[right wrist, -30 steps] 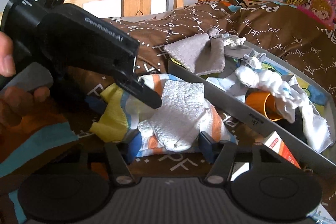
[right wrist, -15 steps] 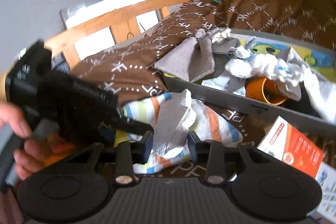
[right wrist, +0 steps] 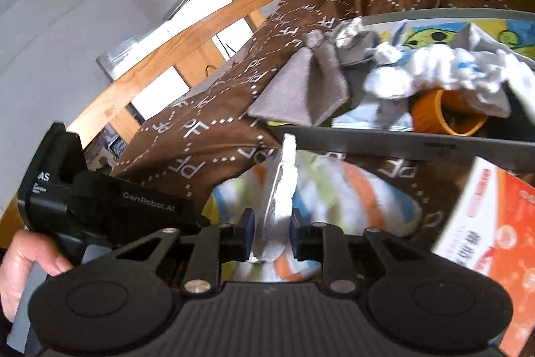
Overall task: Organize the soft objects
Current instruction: 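Carry the striped hat with the left tool while the right tool carries the white towel to the tray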
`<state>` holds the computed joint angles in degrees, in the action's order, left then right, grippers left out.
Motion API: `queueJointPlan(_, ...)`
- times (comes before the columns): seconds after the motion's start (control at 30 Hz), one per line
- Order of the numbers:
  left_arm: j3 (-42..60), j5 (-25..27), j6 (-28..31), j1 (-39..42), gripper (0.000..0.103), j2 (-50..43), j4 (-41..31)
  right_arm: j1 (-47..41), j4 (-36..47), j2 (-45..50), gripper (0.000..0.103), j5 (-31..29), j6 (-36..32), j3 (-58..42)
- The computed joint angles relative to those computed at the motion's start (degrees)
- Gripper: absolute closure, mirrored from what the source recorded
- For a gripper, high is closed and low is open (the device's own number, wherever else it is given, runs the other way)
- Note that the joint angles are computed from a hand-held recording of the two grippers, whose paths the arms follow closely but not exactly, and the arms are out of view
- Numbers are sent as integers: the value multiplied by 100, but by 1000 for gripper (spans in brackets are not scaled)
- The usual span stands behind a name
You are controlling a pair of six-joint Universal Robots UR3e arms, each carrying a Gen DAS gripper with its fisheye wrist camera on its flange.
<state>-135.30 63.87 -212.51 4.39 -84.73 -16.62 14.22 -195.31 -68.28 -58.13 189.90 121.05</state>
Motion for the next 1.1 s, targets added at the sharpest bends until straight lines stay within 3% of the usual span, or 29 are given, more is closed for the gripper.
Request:
queueJointPlan(0.27,137,239,106,-202,93,-31,25,474,-190,-165,87,-1017,81,-24)
queueJointPlan(0.53,487,1164,980,-1039,95,-66,406,589,-190,-778,88,-1734,153,365)
queueJointPlan(0.67,460,1775,1292,-1478,95,16,907,519,-264,-1267,88,-1953,139,704)
queueJointPlan(0.9,190,1958,1660,-1805,95,518,1358,505,-293,-2151,88,-2145,123,1171)
queueJointPlan(1.1,215,2518,1625,-2665,95,834,1503,392,-214,-3176,88,-2130,331,1787)
